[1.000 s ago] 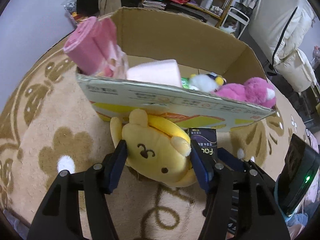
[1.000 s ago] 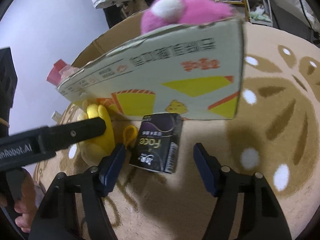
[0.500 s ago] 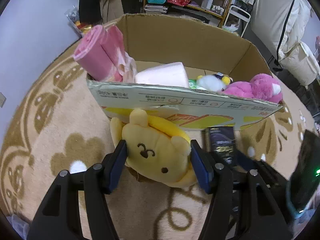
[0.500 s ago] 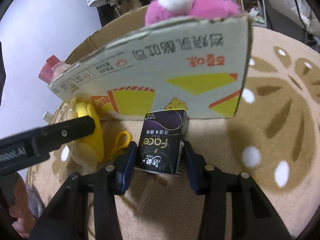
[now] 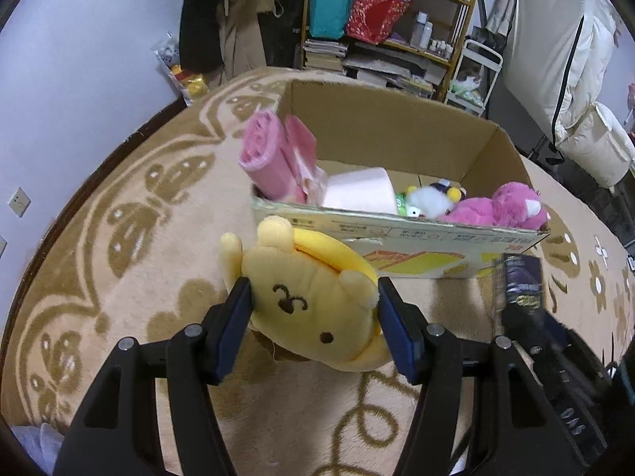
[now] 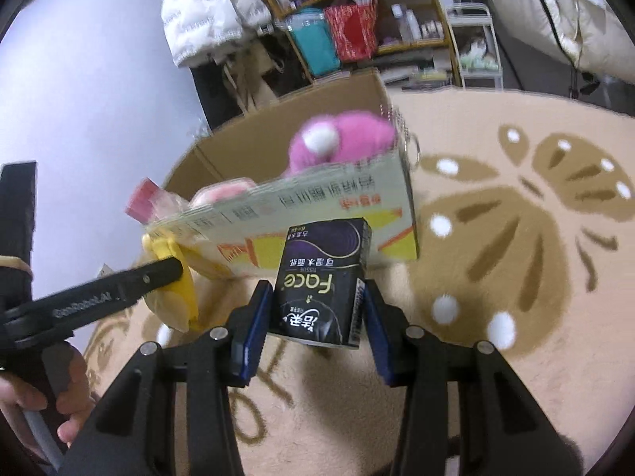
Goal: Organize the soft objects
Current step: 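Lift the bear and tissue pack and carry them over the box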
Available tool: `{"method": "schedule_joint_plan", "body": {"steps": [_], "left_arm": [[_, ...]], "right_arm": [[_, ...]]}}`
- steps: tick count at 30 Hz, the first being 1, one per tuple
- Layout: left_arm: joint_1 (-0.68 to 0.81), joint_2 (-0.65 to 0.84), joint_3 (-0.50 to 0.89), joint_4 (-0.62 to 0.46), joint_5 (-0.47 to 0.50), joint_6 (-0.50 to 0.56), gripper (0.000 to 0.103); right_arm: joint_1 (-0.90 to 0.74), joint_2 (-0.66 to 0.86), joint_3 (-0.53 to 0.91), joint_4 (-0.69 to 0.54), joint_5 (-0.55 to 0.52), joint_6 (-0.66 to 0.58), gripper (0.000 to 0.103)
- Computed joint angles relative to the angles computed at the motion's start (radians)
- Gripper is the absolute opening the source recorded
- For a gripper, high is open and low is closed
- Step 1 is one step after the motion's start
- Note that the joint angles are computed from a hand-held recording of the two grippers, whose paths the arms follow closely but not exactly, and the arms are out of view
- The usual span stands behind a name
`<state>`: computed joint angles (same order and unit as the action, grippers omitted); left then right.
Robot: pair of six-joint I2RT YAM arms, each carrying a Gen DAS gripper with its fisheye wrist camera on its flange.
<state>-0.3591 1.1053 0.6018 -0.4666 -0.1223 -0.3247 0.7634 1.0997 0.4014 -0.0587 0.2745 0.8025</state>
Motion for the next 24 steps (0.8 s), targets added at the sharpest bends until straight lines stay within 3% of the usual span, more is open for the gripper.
{"method": "schedule_joint_plan", "body": {"steps": [10,13,20,24], "left_arm": [[0.024,-0.179,-0.004,-0.069,-0.034,0.035,0.061],[-0.013,-0.221,0.005,-0.076,-0.091,0.045,0.061],[-0.104,-0.277,0.044,-0.063,-0.221,0.075,0.061],[-0.100,-0.272,0.073,-0.043,-0.226,0.097,0.061]], "right_arm": [[0.112,-0.170,0.041,-0.151,0.146,0.032,0.048],[0.129,-0.194,0.060,-0.174,0.170,0.024,0.048],[0.106,-0.218,0.112,-0.199,0.170,-0.019,0.048],[0.084,-0.232,0.139,-0.206,0.165,-0.055,0.048]]}}
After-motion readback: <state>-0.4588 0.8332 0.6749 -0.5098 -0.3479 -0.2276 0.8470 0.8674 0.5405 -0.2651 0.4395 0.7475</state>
